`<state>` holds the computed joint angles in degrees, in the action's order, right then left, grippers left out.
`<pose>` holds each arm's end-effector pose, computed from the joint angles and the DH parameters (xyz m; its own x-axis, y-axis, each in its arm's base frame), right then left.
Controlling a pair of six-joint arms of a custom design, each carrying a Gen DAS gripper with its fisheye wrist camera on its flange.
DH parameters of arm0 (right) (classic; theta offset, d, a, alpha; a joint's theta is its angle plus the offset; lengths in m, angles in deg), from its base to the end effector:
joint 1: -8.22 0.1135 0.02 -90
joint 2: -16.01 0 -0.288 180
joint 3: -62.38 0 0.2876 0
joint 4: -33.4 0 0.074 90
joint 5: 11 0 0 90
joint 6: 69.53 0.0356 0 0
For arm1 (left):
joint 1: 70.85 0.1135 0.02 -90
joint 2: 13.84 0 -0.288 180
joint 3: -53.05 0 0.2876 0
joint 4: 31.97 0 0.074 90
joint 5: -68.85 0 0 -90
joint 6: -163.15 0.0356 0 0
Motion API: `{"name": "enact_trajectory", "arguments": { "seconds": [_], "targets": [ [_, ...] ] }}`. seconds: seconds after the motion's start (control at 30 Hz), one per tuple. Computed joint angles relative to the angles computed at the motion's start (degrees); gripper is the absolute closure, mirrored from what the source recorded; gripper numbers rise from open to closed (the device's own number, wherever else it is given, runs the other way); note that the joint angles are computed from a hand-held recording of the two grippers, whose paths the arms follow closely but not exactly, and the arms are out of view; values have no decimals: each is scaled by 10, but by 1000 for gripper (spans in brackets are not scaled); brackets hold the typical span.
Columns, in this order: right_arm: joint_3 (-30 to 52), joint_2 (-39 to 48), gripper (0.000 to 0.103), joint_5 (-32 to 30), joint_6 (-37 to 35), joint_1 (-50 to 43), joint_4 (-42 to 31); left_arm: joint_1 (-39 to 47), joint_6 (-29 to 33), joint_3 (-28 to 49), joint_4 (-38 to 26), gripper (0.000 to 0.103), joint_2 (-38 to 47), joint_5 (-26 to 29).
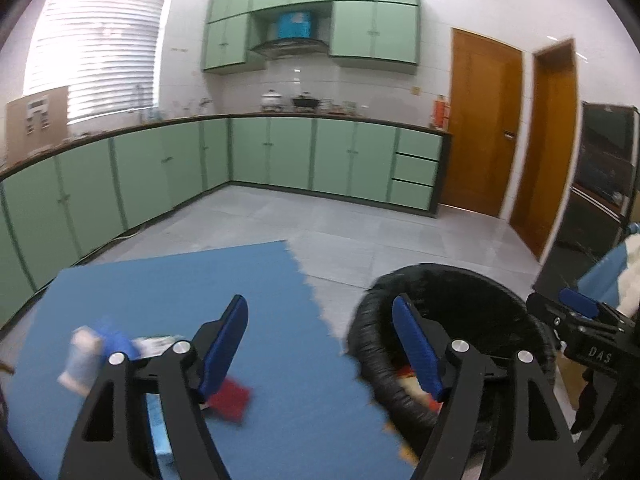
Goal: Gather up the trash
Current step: 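Open both tools to drop the sponge and tissue into the bin, then return to the table and grasp the red scrub brush with the right tool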
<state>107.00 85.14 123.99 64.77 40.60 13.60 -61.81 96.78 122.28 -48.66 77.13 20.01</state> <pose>0.2247 0.1127 0.1940 -0.3883 0.3386 -0.8570 0.4467 0.8826 0.1463 0.3701 0.0352 0.2323 -0.4057 0.2410 -0.8817 0.6042 0.7945 -0.0608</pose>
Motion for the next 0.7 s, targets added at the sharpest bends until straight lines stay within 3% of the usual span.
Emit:
{"name": "enact_trajectory", "arguments": {
  "seconds": [0.33, 0.7],
  "targets": [
    [133, 185, 10, -18, -17, 69, 57, 141, 34, 41, 30, 29, 70, -10],
    [255, 332, 10, -51, -72, 93, 91, 196, 37, 79, 56, 29, 129, -33]
  ]
}}
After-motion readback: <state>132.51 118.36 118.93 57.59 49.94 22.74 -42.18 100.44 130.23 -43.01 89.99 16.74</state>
